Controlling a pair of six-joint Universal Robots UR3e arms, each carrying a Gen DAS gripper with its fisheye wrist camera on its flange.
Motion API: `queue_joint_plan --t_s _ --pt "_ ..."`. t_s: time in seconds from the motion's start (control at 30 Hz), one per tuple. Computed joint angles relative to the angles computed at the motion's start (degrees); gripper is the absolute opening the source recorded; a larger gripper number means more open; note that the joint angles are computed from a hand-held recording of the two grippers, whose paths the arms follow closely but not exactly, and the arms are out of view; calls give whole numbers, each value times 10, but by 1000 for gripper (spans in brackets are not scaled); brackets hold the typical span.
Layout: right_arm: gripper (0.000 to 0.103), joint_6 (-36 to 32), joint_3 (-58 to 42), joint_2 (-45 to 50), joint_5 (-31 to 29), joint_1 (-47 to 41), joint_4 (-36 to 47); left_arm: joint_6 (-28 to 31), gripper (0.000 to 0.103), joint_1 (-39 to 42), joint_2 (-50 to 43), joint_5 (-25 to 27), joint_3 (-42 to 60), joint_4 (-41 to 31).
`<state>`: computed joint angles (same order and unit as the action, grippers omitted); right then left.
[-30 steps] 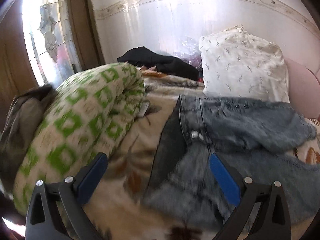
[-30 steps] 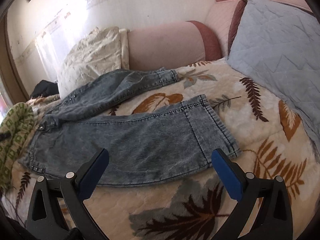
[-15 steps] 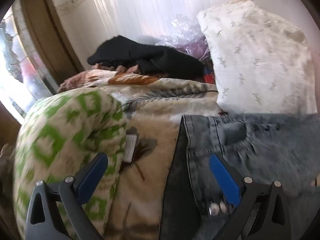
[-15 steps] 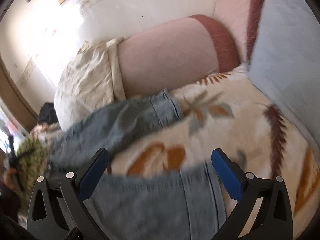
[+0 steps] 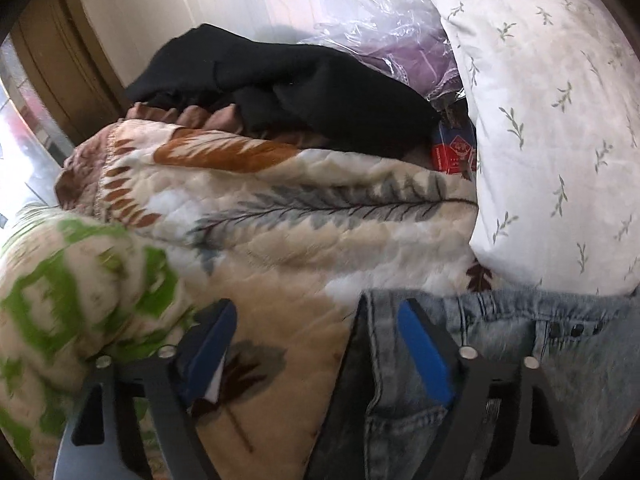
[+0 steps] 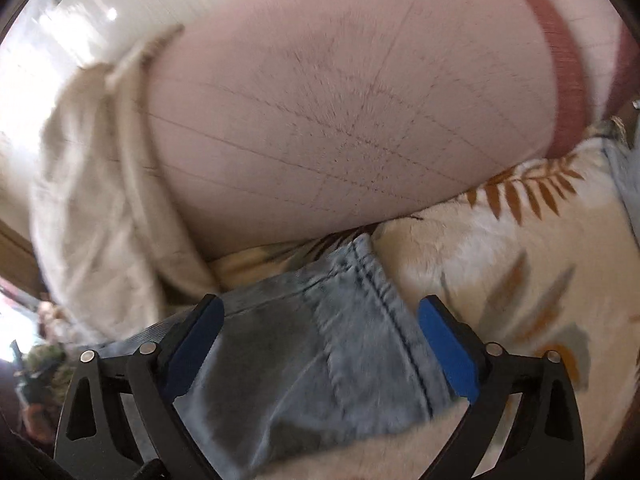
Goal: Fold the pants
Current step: 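Grasp the jeans waistband with the left gripper while the right gripper grasps the leg hem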
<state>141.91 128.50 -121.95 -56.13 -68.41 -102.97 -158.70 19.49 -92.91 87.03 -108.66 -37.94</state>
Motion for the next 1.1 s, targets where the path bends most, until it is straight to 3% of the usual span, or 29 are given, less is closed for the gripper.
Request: queue_joint_plan --t_s 0.1,0.2,0.33,0.63,0.67,0.73,0.8,0.87,0.93,1.03,1.1 --pt "89 80 19 76 -41 65 -146 -1 73 5 -16 -24 19 -18" --pt "84 121 28 118 -70 104 -230 -2 73 15 -22 -39 23 -19" --pt "76 143 29 147 -108 138 -270 7 73 36 -18 -66 26 -39" --pt "75 155 58 147 -120 151 -304 1 72 27 -39 -89 45 -64" --pt "75 153 63 142 -118 149 -306 -8 69 19 -47 -83 48 -61" --pt "75 159 66 128 -120 154 -297 -25 51 5 -69 -78 66 -78" --pt "75 159 64 123 -126 156 -291 -26 45 2 -83 -97 80 -104" --pt "75 199 50 159 -138 197 -327 -30 43 -12 -94 -78 81 -86" --pt "75 199 37 162 -137 200 -314 -34 31 -12 -105 -86 86 -84" --pt "75 203 14 187 -143 215 -311 -44 24 1 -113 -100 87 -82" --pt "71 212 3 212 -153 232 -325 -39 21 7 -120 -102 88 -77"
